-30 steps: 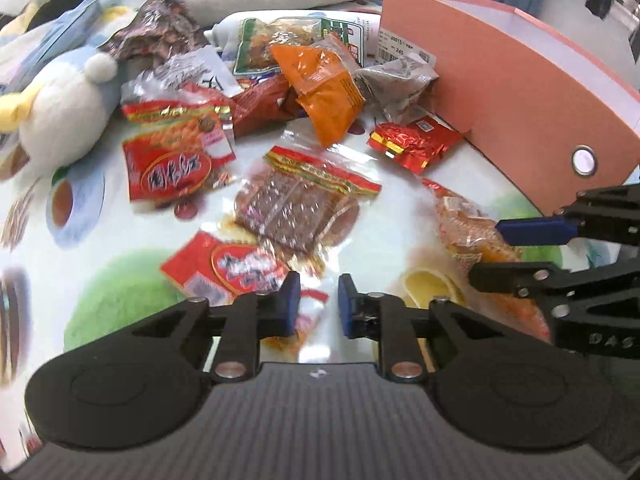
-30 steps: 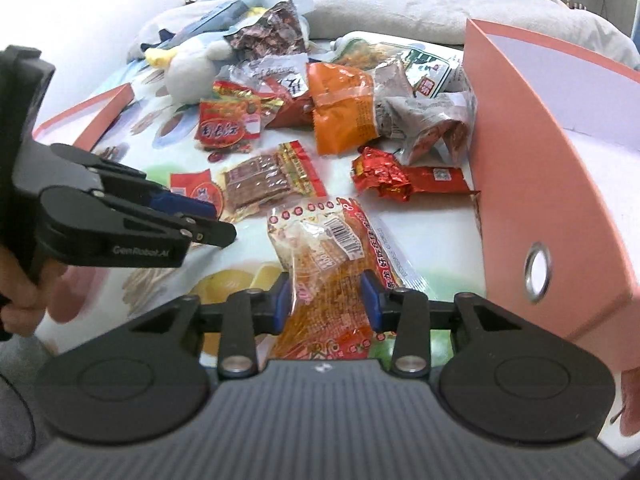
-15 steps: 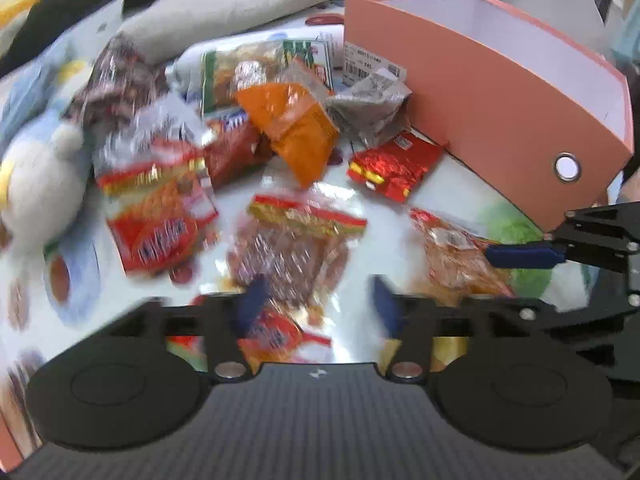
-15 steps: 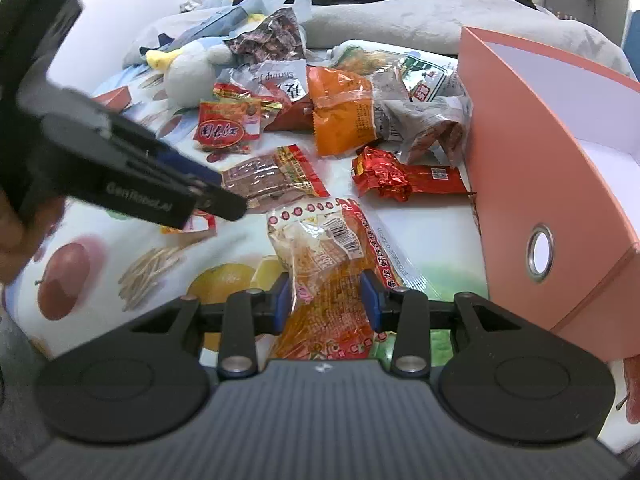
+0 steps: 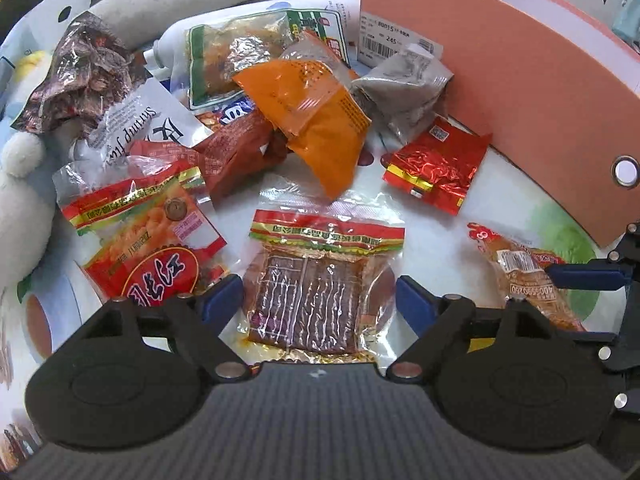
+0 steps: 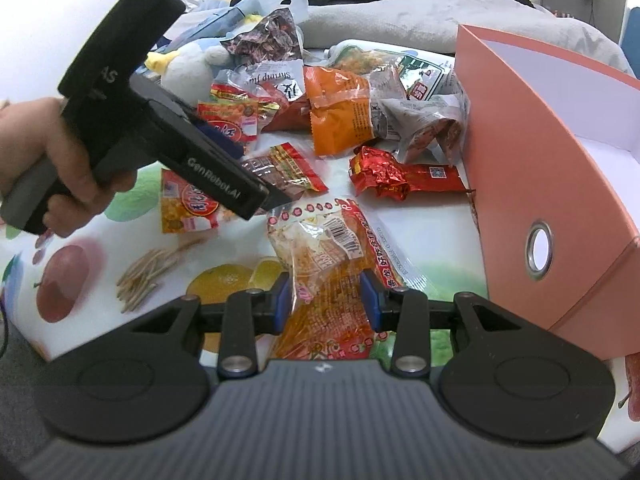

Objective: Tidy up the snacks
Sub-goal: 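Close the left tool on the jerky pack while the right tool grips the clear snack bag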

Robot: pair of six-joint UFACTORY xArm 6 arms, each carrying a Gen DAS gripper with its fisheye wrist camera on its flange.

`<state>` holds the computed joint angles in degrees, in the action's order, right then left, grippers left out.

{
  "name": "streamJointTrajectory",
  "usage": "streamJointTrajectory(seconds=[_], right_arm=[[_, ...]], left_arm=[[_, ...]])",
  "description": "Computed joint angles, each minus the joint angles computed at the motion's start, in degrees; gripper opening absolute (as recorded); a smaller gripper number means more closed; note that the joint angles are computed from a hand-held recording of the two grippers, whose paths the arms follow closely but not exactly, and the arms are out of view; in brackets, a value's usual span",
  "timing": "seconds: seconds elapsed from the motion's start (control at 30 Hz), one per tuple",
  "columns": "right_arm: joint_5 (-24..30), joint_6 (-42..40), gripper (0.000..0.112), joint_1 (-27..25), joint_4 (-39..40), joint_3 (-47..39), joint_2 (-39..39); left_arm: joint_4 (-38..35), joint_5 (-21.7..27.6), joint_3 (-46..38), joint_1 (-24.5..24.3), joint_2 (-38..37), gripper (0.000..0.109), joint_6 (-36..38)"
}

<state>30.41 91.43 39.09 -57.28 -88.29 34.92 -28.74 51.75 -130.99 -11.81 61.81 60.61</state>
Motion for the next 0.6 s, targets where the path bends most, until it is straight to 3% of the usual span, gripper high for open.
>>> streamJointTrajectory(seconds=[0.17, 0.37, 0.6], right_arm=[[0.0, 0.3, 0.040, -0.1, 0.3, -0.4, 0.1], [-0.2, 3.0, 0.039, -0.1, -0.7, 0.1, -0.6], [-1.2, 5.2, 0.038, -0.3, -1.0, 0.9, -1.5]], left_arm=[[-1.8, -4.5, 9.5, -0.5, -5.7, 0.063, 1.0], [-6.2, -12.7, 25.2, -0.8, -14.6, 0.059, 2.9], [-8.3, -19.4, 38.1, -1.0, -22.8, 0.058, -1.2]])
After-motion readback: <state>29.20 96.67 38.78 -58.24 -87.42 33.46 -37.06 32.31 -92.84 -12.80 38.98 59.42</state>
